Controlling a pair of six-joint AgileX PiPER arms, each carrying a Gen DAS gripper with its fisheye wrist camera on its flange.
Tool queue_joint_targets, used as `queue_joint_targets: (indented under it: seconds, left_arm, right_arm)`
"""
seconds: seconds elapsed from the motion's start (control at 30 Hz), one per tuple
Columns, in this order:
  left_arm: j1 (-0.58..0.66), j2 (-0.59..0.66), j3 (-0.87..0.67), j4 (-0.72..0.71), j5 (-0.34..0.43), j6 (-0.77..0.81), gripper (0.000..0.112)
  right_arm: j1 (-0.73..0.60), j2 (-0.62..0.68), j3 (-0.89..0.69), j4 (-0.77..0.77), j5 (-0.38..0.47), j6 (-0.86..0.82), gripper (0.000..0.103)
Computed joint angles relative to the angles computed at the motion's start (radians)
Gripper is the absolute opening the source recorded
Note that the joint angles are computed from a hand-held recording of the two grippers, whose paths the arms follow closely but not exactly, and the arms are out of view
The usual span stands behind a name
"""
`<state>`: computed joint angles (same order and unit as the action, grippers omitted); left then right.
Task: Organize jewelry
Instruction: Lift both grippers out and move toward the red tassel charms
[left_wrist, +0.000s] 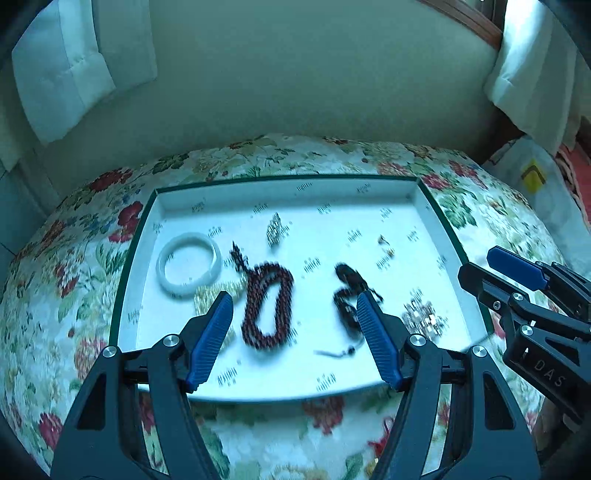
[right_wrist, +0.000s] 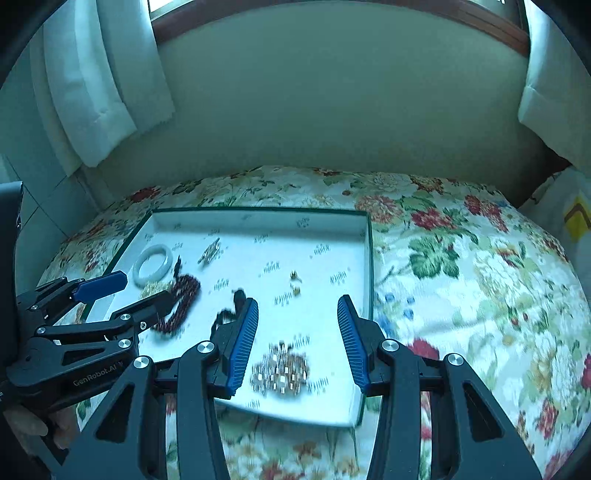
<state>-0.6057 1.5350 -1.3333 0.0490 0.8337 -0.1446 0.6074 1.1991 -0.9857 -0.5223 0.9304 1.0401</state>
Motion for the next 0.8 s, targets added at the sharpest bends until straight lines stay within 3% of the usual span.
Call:
queue_joint_targets:
  seconds: [0.37,0.63,0.8]
  left_arm:
    - [-0.076,-0.202,0.229,0.039,0.008,-0.056,0.069]
    - [-0.070,-0.297,0.366,0.034,0.022,-0.069,0.069]
    - [-0.051,-0.318,0.407,0.015,0.025,-0.054,0.069]
  right_arm:
    - [0.328,-0.093,0.130,-0.019,0.178,0.297,0.045]
    - [0.457,-0.073,0.196,0.001,0.179,0.430,0.045]
    - [0.468,-0.062,0.201,0.006,0.178,0.437,0.038]
